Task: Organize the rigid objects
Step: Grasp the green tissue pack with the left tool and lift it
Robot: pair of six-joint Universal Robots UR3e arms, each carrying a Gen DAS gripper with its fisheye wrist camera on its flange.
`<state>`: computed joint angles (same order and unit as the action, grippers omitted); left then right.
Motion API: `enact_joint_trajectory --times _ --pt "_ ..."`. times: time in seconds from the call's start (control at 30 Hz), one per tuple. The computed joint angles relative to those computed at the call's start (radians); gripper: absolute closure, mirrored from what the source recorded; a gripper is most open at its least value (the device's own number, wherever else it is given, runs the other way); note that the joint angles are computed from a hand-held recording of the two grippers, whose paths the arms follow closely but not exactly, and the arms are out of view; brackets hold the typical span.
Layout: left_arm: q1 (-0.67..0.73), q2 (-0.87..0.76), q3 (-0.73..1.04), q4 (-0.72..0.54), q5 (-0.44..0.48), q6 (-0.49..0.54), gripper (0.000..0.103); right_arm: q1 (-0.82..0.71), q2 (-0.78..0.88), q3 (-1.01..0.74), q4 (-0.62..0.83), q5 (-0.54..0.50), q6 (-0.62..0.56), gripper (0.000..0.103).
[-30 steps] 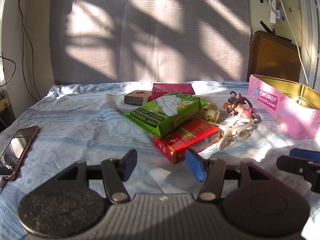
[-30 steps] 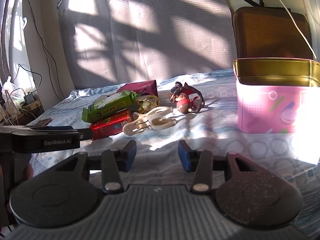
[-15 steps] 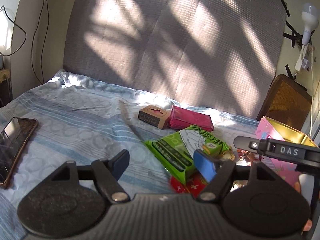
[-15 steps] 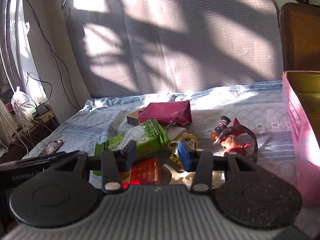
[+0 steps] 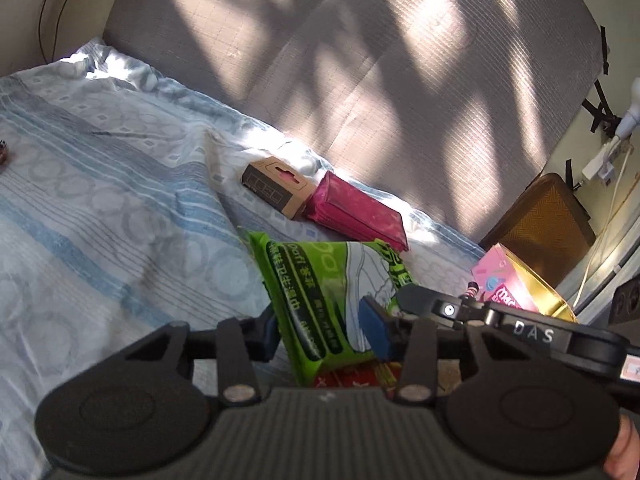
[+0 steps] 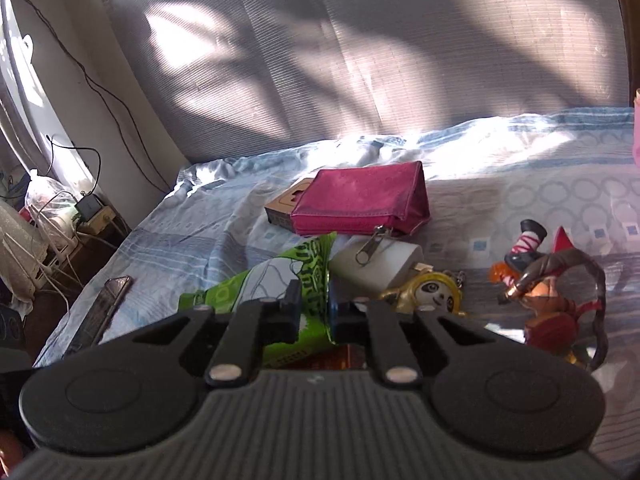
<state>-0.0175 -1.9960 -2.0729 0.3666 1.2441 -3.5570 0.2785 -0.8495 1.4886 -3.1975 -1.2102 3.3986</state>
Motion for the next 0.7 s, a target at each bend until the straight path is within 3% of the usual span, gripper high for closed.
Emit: enact_joint_trajectory --times 0.1,0.23,0.43,0.7 --pt "0.020 0.053 -0.089 0.056 -0.051 0.003 0.064 0.033 -0.083 0.165 -0.127 -0.050 -0.059 0.089" --pt "0.017 0.142 -0.217 0.108 -0.086 0.029 0.064 0.020 -0.203 0.438 -0.306 -0.023 -0.069 0.089" --pt "-0.107 0.234 -0.305 0.086 -0.013 0.099 0.066 -0.026 -0.322 0.770 -0.506 0.022 -0.046 0.089" --pt "-0.228 0.241 -0.303 0.015 0.052 0.133 0.062 -0.049 -0.352 0.987 -0.681 0.013 -0.018 0.087"
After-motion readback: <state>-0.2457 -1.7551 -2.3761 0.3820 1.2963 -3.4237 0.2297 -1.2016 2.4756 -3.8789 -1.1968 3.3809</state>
